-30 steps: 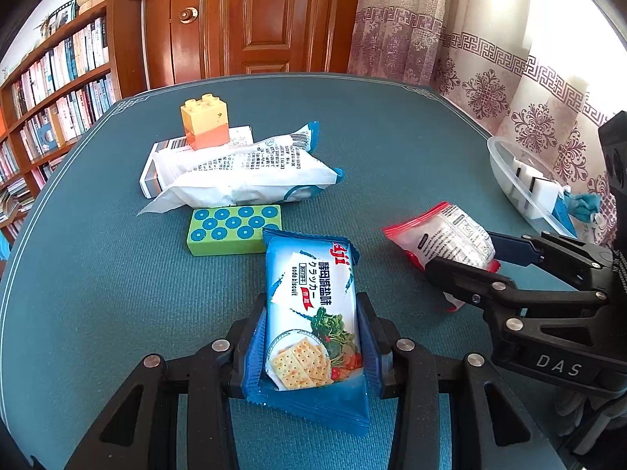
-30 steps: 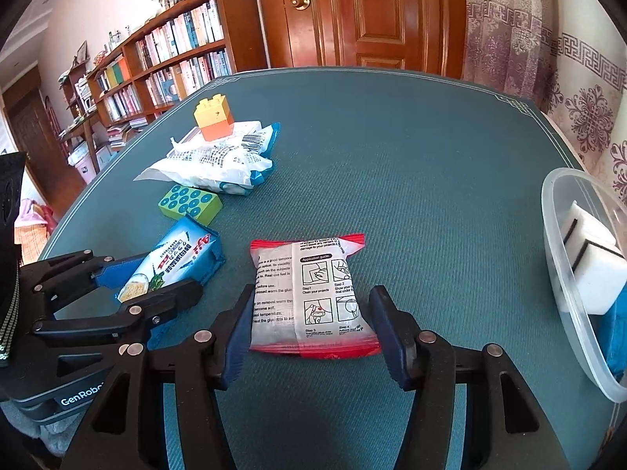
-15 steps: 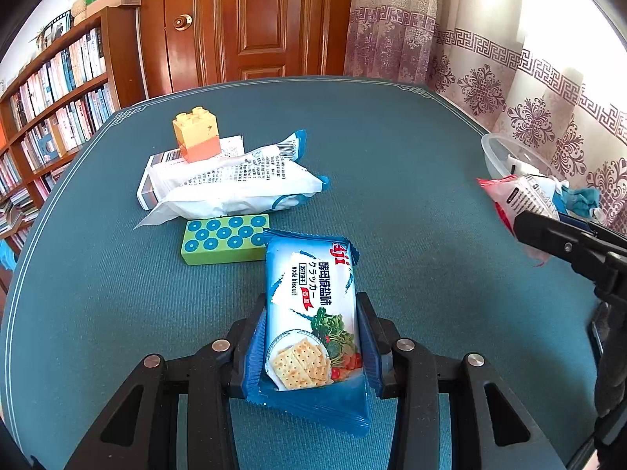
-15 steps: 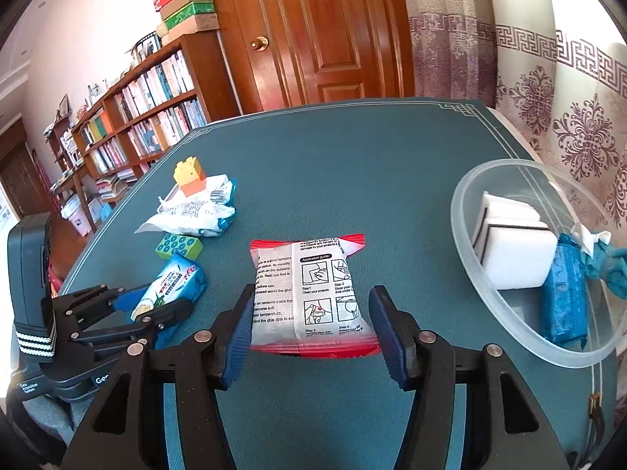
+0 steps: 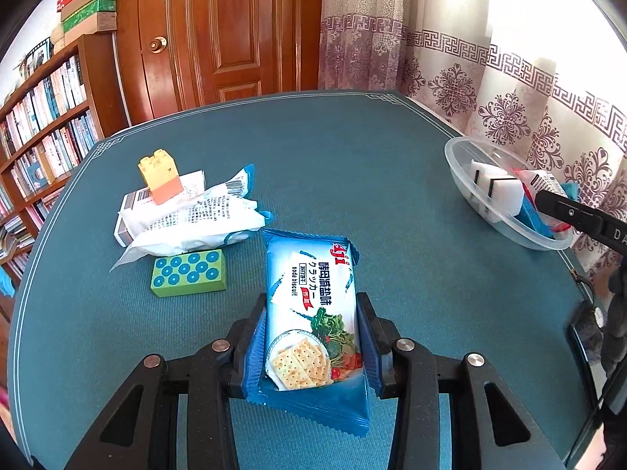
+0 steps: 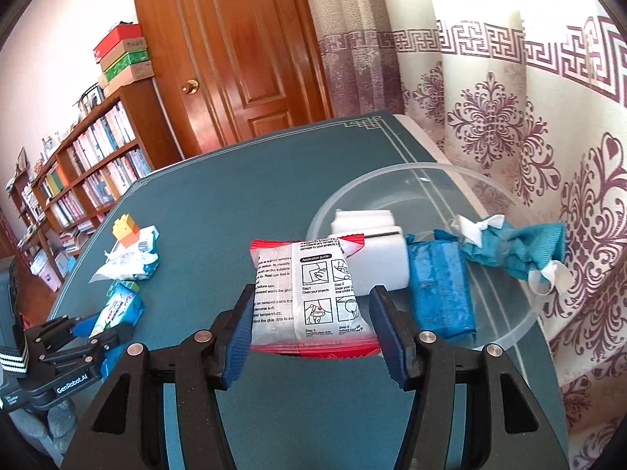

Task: Organize objects
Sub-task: 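Carry the red-edged packet with the right gripper into the bowl and release it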

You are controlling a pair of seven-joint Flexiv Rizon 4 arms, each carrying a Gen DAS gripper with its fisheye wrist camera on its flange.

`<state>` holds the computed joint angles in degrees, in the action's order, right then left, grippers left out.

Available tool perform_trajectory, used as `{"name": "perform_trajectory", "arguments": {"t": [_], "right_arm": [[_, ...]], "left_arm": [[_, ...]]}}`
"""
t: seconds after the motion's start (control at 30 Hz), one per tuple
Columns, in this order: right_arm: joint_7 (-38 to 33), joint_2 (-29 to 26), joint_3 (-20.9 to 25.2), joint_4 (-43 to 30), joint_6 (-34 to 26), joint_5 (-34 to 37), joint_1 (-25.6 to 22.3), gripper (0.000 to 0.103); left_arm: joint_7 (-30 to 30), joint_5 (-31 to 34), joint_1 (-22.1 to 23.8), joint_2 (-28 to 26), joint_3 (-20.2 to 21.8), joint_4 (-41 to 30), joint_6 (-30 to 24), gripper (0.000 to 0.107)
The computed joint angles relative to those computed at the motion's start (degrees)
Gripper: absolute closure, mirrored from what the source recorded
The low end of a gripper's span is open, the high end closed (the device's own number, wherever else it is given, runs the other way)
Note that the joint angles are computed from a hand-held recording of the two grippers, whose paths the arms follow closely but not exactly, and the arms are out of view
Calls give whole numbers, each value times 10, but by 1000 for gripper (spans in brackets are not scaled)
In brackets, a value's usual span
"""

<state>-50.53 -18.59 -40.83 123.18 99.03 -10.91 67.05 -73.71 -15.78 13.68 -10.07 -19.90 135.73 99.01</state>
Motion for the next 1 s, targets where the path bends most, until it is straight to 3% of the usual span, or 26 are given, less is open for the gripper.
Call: {"name": "perform_trajectory", "arguments": {"t": [0.13,0.43,0.73,0.87,1.0], "right_arm": [[9,-7,-57,8,-2,16,30,45],[22,-27,-63,-2,-17,23,0,45],[46,-40,-27,-11,-18,11,-54,44],[47,-38,-51,0,-7,18,-34,43],[30,-36,-92,13,4,43,8,43]], "left_arm": [[-1,5,-29,-1,21,-9,-4,63],[-5,17,-114,-9,93,-36,-17,63],[5,5,-136,-14,98,-53,-34,63],[17,0,-143,-18,91,-62,-40,63],[43,-25,-127,-22,52,-71,-47,63]]}}
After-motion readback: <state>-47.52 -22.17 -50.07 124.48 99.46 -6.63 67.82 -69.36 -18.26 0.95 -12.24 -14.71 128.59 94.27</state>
